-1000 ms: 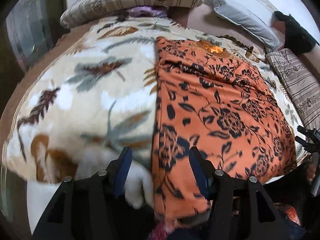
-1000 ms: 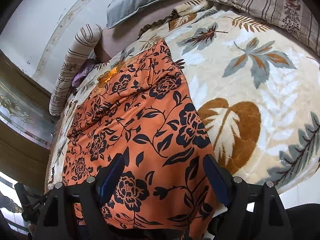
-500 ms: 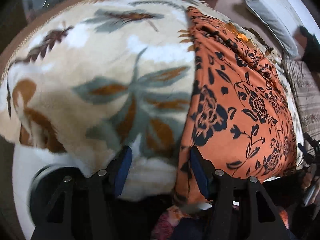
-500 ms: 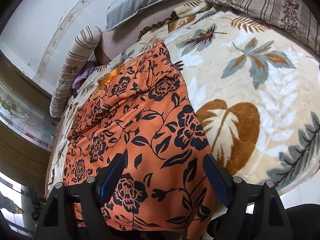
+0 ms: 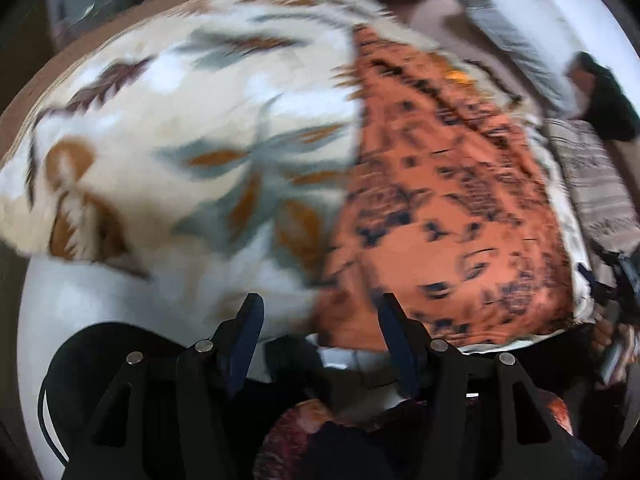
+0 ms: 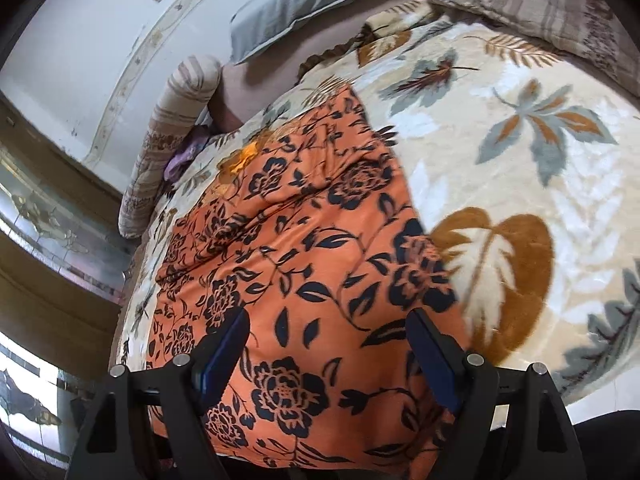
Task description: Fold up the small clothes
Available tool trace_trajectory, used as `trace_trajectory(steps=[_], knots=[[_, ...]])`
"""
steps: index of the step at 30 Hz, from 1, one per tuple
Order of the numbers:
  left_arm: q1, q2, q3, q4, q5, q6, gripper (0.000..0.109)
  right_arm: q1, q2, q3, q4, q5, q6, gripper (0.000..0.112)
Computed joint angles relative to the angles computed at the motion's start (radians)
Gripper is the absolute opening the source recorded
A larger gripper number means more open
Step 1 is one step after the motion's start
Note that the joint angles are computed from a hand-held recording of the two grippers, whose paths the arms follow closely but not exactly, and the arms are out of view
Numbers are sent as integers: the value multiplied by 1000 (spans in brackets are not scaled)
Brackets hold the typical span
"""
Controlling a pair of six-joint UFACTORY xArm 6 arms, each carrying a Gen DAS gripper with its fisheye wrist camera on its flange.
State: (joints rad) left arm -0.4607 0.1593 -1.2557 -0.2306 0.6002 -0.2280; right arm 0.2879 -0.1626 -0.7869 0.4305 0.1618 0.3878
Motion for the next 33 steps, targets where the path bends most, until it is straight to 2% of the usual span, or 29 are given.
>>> trace_trajectory(steps=[4,8,11,12,14,19,25,30,31,33], knots=[[-13,70,-88,4,13,41,61,-21,-63,74,40,-39,19,83],[-14,162,-170,3,39,63,60,-44,-88,105,12,-37,63,83],[-17,148,-142,2,18,75,59,-49,-79,100,43,-19,39,83],[-19,141,-134,0,16,82,55,-46,-70,90,94,-6,-7,83],[-23,141,-140,-26,25,102,31,-42,-53,71,189,28,-90,83],[-30,137,-143,-99,22,167,28,-47,-18,38,327,122,-203,83],[-43,166,-195,-119,78,216,30,-46,-15,40,274,160,-196,83],[-39,168,-200,-162,91,241,30,-26,-5,2,53,280,-73,79],[-41,172,-207,-159,94,238,30,-17,-5,-6,-31,310,-11,74],[-42,167,-205,-149,93,236,20,-3,-1,-23,-159,369,80,64]])
